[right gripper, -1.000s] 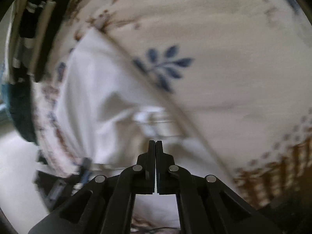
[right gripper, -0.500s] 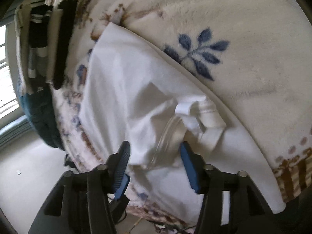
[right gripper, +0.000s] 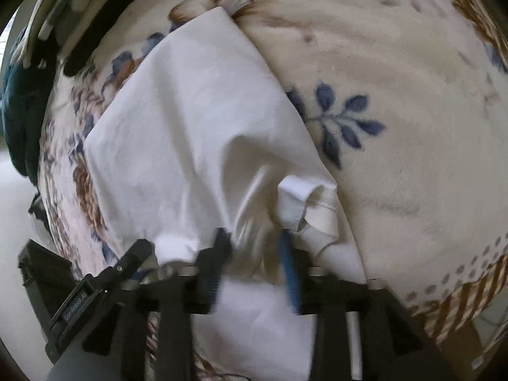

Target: Fold small clothes

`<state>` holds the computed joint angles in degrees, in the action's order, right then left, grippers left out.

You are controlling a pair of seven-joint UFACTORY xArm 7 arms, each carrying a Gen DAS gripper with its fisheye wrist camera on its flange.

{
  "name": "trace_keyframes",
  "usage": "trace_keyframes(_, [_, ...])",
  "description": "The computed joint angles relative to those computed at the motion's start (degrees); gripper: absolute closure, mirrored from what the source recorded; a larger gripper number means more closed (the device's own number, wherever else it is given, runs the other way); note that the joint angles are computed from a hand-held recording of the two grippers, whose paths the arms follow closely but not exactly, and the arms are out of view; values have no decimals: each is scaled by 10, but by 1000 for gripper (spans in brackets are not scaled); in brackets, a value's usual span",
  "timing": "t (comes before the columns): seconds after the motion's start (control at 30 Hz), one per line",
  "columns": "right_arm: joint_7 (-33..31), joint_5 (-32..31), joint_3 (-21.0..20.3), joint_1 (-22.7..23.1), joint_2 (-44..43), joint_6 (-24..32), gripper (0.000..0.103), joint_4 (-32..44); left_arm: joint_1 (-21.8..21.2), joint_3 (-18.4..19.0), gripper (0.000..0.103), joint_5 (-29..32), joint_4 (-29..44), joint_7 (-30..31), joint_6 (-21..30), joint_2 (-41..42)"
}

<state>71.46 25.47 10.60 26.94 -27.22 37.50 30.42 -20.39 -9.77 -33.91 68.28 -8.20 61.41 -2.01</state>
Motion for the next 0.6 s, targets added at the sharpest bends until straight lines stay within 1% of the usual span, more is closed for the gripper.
trace_keyframes(0.03, [-2, -6, 1, -1, -9, 3, 46, 0, 1, 1, 62, -7, -9, 16, -11, -15])
trace_keyframes(0.07, [-8, -13, 2, 0, -19, 8, 38, 3, 0, 4, 41, -24, -18, 39, -21, -28])
trace_keyframes(0.1, [-12, -18, 3, 3, -34, 18, 36, 2, 0, 8, 17, -43, -28, 64, -26, -39])
trace_keyframes(0.13, [-15, -25, 4, 6, -52, 40, 35, 3, 2, 15, 9, -59, -35, 89, -18, -47])
trace_keyframes(0.17, [-17, -29, 6, 10, -71, 61, 35, 2, 4, 20, 6, -57, -35, 96, 0, -50])
trace_keyframes(0.23, [-17, -14, 6, 25, -112, 85, 35, -14, 11, 28, 6, -52, -49, 105, 28, -67])
trace_keyframes(0.3, [-10, 17, 6, 47, -161, 102, 35, -42, 20, 38, 6, -47, -79, 101, 52, -101])
trace_keyframes(0.4, [23, 50, 23, 81, -235, 144, 35, -83, 28, 56, 6, -56, -134, 97, 102, -166])
trace_keyframes(0.43, [36, 66, 31, 94, -254, 150, 35, -98, 30, 59, 6, -46, -157, 89, 122, -191])
trace_keyframes(0.53, [68, 122, 53, 144, -288, 137, 35, -142, 33, 66, 6, -34, -216, 72, 169, -248])
trace_keyframes(0.6, [91, 160, 76, 183, -300, 106, 35, -171, 31, 69, 7, -38, -259, 69, 183, -280])
